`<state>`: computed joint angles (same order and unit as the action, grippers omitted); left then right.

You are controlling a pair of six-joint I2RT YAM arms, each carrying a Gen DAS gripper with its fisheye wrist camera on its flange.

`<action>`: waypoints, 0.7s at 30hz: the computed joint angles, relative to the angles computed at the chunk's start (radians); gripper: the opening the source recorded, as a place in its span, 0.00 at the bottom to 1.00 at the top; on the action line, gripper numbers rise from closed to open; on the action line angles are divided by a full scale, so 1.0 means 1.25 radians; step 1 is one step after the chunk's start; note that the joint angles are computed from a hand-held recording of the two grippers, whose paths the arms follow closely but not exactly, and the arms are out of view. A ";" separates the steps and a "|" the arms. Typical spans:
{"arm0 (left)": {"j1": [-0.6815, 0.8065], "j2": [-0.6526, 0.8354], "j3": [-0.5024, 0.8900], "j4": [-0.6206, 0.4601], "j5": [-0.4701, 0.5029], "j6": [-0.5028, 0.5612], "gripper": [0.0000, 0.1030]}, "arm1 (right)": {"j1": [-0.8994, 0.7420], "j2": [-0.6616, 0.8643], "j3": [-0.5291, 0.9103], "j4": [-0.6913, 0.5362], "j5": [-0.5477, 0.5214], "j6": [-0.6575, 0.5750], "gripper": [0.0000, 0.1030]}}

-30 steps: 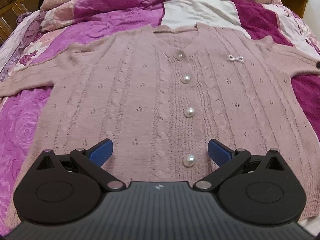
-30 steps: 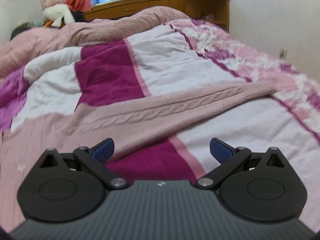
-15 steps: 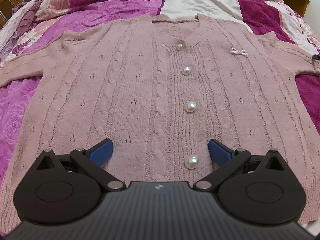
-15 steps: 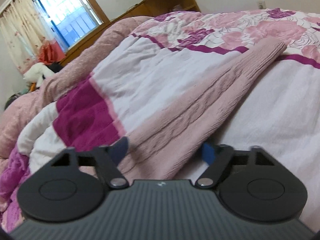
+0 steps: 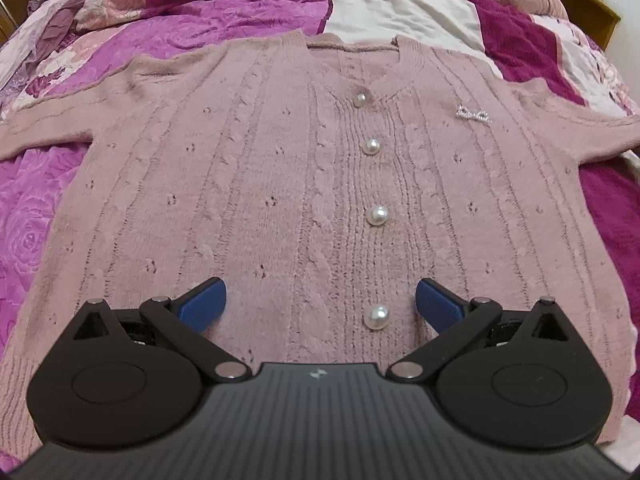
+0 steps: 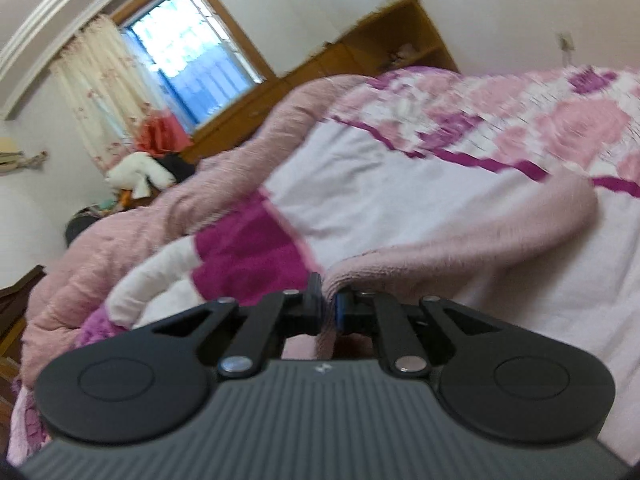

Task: Fold small clothes
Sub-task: 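Reach the right gripper to the sleeve cuff and close on it, then carry the held sleeve across the cardigan front and open the right gripper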

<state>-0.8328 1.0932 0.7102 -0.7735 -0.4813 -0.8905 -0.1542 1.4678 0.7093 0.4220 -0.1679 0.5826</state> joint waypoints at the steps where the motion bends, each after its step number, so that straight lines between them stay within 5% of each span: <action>1: -0.002 -0.009 0.003 -0.010 -0.005 -0.002 1.00 | 0.014 -0.009 0.003 -0.002 0.007 -0.001 0.09; 21: 0.166 -0.145 0.040 -0.144 0.003 0.134 1.00 | 0.372 -0.015 0.127 -0.043 0.141 0.017 0.09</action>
